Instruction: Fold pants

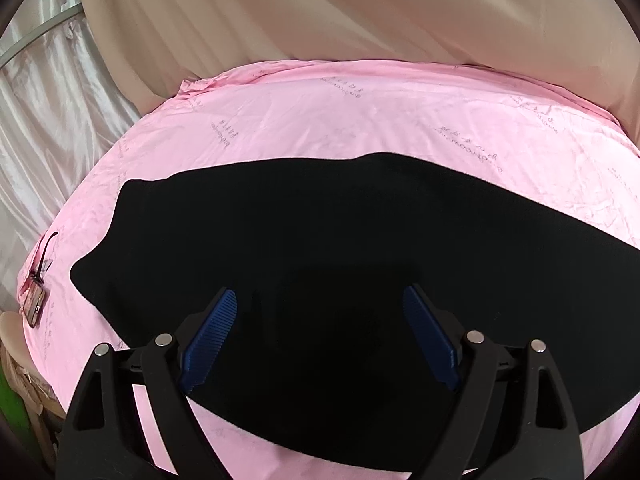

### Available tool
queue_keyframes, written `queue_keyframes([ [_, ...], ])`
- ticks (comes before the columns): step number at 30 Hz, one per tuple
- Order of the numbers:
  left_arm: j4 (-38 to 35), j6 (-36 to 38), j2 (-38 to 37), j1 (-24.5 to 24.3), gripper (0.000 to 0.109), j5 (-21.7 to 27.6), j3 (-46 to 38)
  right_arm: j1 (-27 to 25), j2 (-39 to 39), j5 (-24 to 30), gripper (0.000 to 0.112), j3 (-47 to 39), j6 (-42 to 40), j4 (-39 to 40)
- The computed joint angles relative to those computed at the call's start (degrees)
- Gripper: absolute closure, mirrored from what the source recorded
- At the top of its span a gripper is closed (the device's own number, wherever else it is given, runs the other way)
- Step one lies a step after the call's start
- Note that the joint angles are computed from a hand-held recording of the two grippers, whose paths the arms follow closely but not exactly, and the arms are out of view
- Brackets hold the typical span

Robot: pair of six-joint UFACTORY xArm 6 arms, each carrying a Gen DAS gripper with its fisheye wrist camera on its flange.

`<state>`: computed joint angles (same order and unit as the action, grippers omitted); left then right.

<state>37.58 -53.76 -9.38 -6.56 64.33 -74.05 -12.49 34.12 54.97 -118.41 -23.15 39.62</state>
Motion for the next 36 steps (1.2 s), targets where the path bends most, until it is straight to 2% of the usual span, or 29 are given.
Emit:
queue_keyframes([
  [1,-0.14,0.06,-0.15,0.18,0.025,-0.12,0.21,-0.3,0.46,1.96,0.096,-1.53,0.89,1.94],
  [2,-0.36,0.12,-0.31,0.39,0.025,-0.31,0.39,0.15,-0.94,1.53,0.096,-0.69,0.62,1.5],
  [4,-0.64,0.01,-1.19,0.94,0.025,-1.21,1.23,3.14,-7.24,-4.65,0.096,6.58,-5.31,5.42],
  [6,-0.96,0.24,-2.56,1.57,0.025,-2.51,2.49,6.04,-10.9,-5.34,0.096,8.8,-9.54,8.72],
  [9,-1.63,0.83,-5.03,2.87,0.025,-4.61,4.9,12.26,-13.21,-2.21,0.096,8.13,-13.91,9.79],
  [13,-3.35,1.45,-8.87,5.25,0.025,-7.15,8.64,22.52,-11.87,3.59,0.095,5.88,-16.67,9.74],
  [16,-4.31,2.2,-12.62,7.58,0.025,-8.46,11.93,29.66,-9.62,5.6,0.093,5.84,-16.25,4.65],
  [18,-4.8,3.01,-15.25,9.13,0.025,-8.86,14.27,34.28,-8.41,5.58,0.088,7.12,-14.47,-3.17],
  [20,-5.48,3.78,-17.36,10.47,0.025,-9.08,16.16,36.96,-13.36,-1.96,0.087,15.65,-15.49,-7.9],
  [21,-5.98,4.33,-18.66,11.34,0.025,-9.33,17.28,36.81,-16.89,-4.09,0.079,19.74,-17.06,-7.4],
  [22,-6.43,4.87,-19.72,12.04,0.025,-9.69,18.2,35.63,-19.2,-3.82,0.073,21.72,-18.03,-5.25],
  [23,-6.9,5.46,-20.72,12.6,0.025,-10.1,19.08,33.61,-22.46,-4.13,0.06,24.54,-18.72,-2.32],
  [24,-7.6,6.29,-21.73,13.12,0.025,-10.75,20.02,31.95,-24.7,-5.88,0.054,26.9,-18.71,-1.11],
  [26,-9.61,7.8,-22.7,13.53,0.025,-12.23,21.03,28.61,-29.09,-9.67,0.052,31.58,-15.13,-3.03],
  [30,-24.24,16.61,-22.02,12.01,0.024,-21.49,21.41,21.44,-33.43,-11.08,0.051,37.36,-6.6,-5.7],
  [32,-32.24,21.78,-19.24,9.42,0.015,-24.91,19.85,19.6,-34.88,-10.74,0.051,39.79,-6.57,-4.11],
  [35,-46.0,30.28,-10.39,4.43,0.014,-25.8,14.07,18.46,-37.13,-10.32,0.051,43.16,-8.8,-1.39],
  [36,-47.81,31.16,-8.26,3.6,0.014,-25.75,12.72,18.96,-37.1,-10.58,0.051,43.3,-8.79,-0.94],
])
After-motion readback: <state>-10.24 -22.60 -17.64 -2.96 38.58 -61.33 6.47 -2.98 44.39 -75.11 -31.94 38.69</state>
